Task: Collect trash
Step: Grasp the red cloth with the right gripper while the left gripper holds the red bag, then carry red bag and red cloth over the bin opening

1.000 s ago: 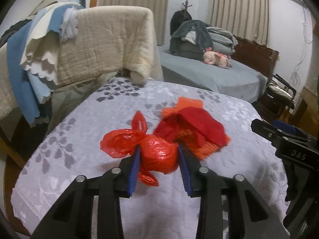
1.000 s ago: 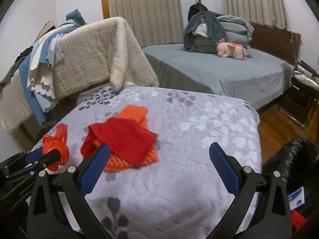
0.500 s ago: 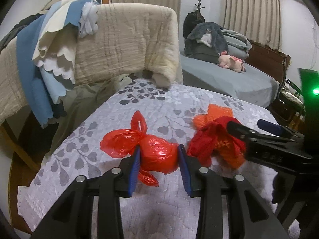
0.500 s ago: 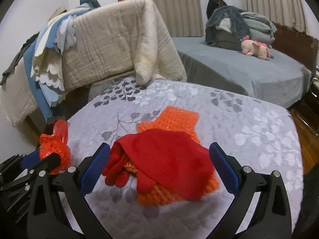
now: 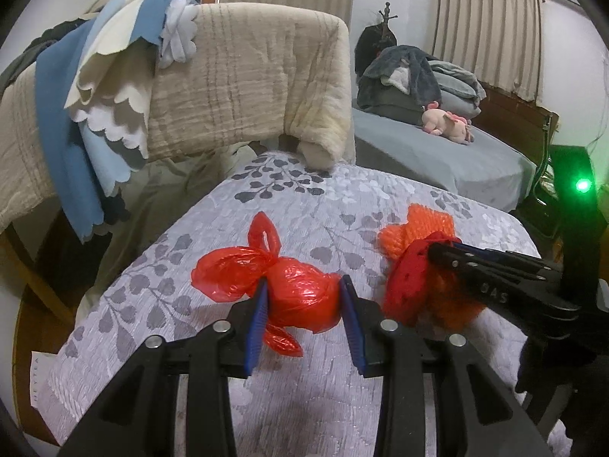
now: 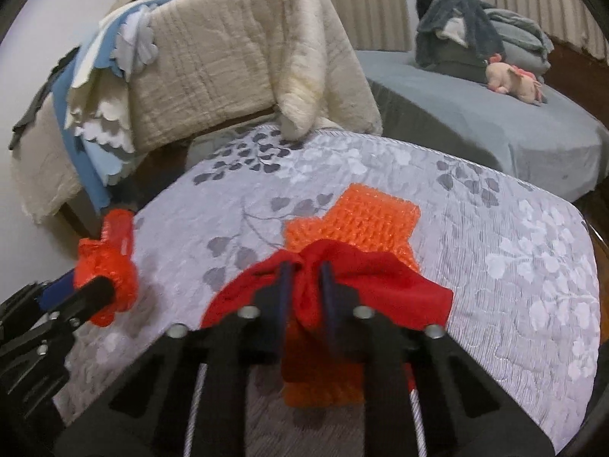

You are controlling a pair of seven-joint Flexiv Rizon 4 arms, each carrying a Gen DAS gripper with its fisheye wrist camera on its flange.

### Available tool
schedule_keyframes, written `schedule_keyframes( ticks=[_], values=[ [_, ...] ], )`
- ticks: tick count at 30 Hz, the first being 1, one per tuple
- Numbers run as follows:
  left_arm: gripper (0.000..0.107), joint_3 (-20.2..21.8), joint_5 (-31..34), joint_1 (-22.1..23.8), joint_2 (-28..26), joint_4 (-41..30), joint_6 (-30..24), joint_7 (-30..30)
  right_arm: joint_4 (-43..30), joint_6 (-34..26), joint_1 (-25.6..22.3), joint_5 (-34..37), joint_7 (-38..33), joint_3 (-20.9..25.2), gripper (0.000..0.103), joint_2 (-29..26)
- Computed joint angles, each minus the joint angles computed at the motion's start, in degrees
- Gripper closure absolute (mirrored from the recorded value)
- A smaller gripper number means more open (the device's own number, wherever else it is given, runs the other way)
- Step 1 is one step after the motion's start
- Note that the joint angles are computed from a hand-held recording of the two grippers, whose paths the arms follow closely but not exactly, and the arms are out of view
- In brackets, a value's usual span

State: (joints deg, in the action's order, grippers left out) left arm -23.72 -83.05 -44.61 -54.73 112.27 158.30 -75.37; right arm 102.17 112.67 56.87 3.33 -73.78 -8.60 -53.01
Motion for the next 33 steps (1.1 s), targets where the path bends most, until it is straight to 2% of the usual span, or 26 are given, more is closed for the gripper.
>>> schedule_keyframes(
  ticks=[1,13,33],
  values=[
    [0.070,0.0,0.1,0.0,0.0,-0.1,0.0,0.2,0.7,0.7,-0.8,-0.4,-0.2,1.0,0.096,0.7],
    [0.070,-0.9,0.5,-1.2,0.1,-4.5,1.3,5.2,9.2,7.0,-4.9,1.7,-3.0,6.5,0.097,8.2],
    [0.070,-3.7,1.9,-4.5,-1.8,-16.3,3.3,17.0,24.4,16.2,-10.3,8.3,-8.9,12.6,0.097,20.0]
  ],
)
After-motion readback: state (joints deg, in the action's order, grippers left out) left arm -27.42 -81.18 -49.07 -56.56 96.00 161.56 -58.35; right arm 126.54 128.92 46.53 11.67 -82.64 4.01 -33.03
